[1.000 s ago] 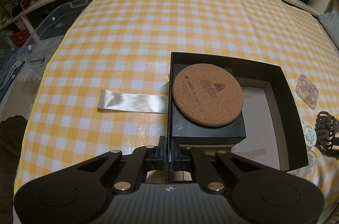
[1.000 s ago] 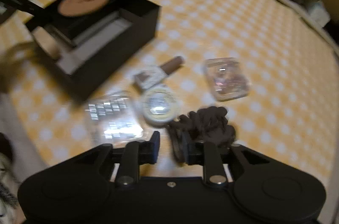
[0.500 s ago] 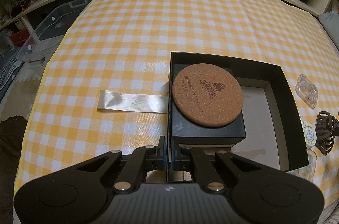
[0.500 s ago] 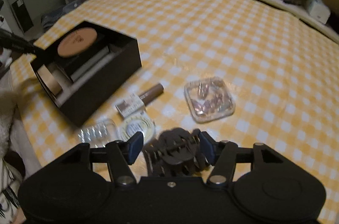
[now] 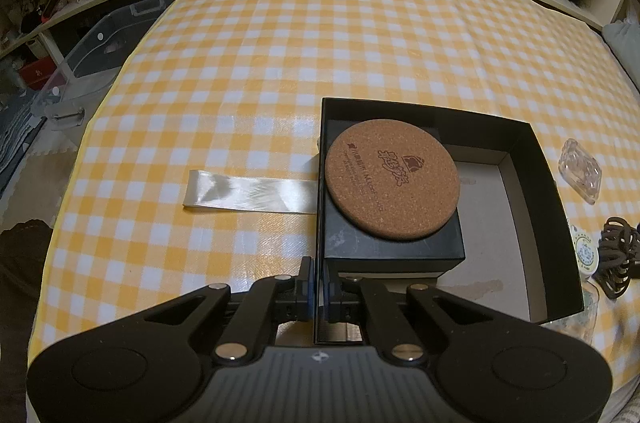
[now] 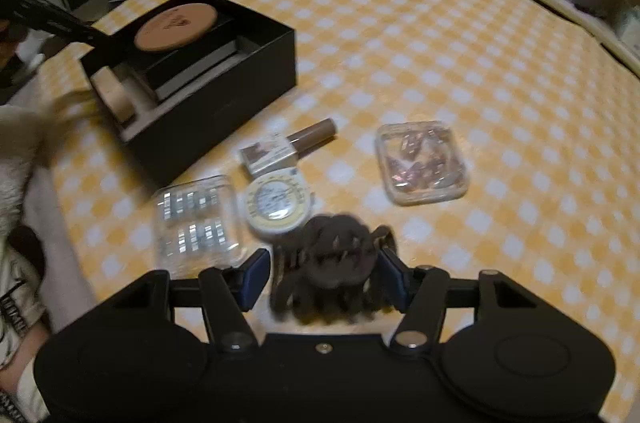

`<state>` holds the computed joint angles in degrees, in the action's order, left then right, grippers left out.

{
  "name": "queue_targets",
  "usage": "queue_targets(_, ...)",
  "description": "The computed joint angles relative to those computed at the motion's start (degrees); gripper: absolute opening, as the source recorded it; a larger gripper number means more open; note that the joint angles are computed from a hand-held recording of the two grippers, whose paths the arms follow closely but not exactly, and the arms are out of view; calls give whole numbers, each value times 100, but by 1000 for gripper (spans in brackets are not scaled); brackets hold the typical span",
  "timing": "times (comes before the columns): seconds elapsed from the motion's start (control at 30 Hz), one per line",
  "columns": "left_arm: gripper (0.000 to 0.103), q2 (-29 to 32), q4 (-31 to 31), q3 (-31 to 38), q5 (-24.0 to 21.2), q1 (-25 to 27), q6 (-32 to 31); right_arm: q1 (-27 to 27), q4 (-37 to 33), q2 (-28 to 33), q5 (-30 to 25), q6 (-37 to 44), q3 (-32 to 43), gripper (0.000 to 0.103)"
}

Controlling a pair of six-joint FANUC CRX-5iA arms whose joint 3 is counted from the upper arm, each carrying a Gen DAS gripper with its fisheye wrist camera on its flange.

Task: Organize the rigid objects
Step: 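Carry the black claw clip with the right tool toward the open box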

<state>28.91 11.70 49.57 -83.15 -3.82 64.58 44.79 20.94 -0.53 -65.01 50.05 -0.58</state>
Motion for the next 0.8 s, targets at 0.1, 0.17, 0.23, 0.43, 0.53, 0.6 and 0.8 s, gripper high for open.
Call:
queue_targets(0.1,4,2,4,1,-3,1,3,-68,-37,15,82,-39,20,57)
queue_targets(0.17,4,-3,9,-1,-8,1,6,-86,-99,27,84,-15,48,54)
queue_targets(0.23,4,3,8,2,-3,1,4,-57,-14,52,3,-37,46,48)
queue_targets(0.43,4,-3,5,-3,-3,-3,-16,-79,5,-10,42,-191,-38,49)
queue_targets(0.53,4,-8,7,-9,-3,-3,-20,-59,81,37,29,-216,-35,52)
queue_targets(0.6,3,-3,8,-6,-3,-1,-19,-69,69,40,46,-223,-27,50)
queue_targets(0.8,3,-13,-9,-10,-14,-14,-48,-5,156,26,45,-275,-52,44)
